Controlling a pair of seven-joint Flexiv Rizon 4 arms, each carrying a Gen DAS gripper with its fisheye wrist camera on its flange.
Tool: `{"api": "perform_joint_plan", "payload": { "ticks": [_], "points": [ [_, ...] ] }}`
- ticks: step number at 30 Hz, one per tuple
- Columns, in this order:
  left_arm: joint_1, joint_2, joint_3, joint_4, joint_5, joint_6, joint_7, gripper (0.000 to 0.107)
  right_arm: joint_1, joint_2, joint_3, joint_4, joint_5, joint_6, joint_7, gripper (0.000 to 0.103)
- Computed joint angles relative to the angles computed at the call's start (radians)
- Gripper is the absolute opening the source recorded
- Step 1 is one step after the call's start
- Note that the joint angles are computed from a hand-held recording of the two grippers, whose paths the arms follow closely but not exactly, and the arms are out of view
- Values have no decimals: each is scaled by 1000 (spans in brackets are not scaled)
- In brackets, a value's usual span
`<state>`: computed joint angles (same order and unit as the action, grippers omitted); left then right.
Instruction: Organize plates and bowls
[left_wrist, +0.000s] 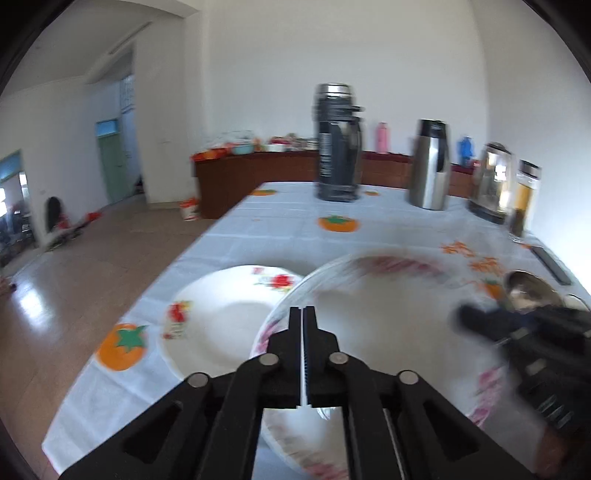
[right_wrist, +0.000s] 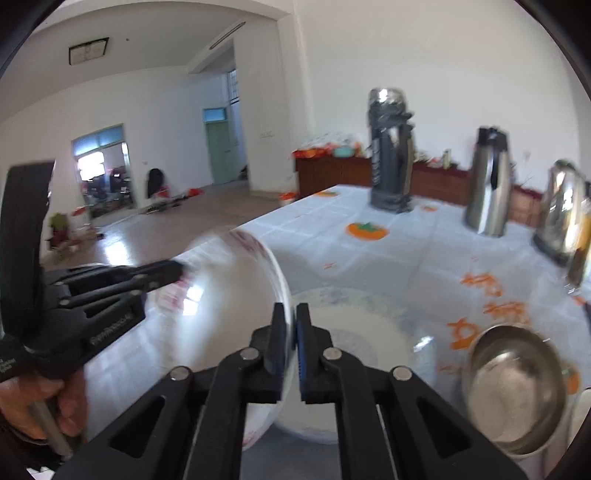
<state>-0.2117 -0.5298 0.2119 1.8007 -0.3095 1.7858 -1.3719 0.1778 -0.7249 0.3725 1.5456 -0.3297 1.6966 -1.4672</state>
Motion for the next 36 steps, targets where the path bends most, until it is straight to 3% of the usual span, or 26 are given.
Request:
{"api": "perform_joint_plan", "payload": {
  "ticks": [2, 4, 6, 7, 9, 12, 15, 17, 19, 21, 25, 27, 28, 29, 32, 36],
  "points": [
    [-128, -64, 131, -28, -98, 58, 79, 2, 32, 4, -62, 3, -60, -33, 36, 2],
    [-161, -51, 150, -25, -209, -9, 84, 2, 40, -9, -45, -23, 42, -81, -4, 5],
    [-89, -29, 110, -5, -92, 63, 10, 2, 41, -8, -61, -10, 6, -54, 15, 4],
    [-39, -7, 89, -2, 20, 51, -61, 2, 33, -11, -35, -21, 59, -66, -36, 3],
    [37, 30, 69, -2, 207, 15, -212, 2, 41, -18, -56, -22, 26, -58, 1, 3],
    [78, 66, 32, 39, 222, -45, -200, 3, 24, -30, -30, -53, 49, -90, -15, 3],
    [184, 89, -86, 92, 262, -104, -201, 19, 45, -26, -62, -51, 64, -82, -15, 3],
    [221, 91, -126, 108, 291, -136, -226, 51, 61, -12, -87, -37, 65, -74, -11, 4],
    [304, 102, -223, 139, 305, -132, -241, 59, 66, -10, -95, -33, 65, -69, -11, 4],
    [361, 113, -297, 153, 318, -136, -242, 59, 58, -13, -85, -35, 65, -73, -13, 5],
    [345, 109, -289, 126, 362, -192, -276, 58, 55, -15, -82, -38, 71, -78, -14, 5],
    [362, 110, -313, 133, 352, -201, -277, 51, 46, -16, -70, -36, 72, -68, -20, 4],
    [360, 114, -315, 138, 335, -205, -266, 40, 45, -15, -69, -34, 72, -62, -21, 4],
    [361, 118, -308, 130, 383, -216, -314, 38, 52, -14, -77, -32, 72, -58, -18, 4],
    [319, 121, -256, 126, 380, -206, -331, 29, 59, -13, -89, -29, 72, -55, -7, 5],
    [136, 101, -57, 87, 389, -199, -384, 24, 68, -12, -109, -31, 80, -62, 18, 7]
  ]
}}
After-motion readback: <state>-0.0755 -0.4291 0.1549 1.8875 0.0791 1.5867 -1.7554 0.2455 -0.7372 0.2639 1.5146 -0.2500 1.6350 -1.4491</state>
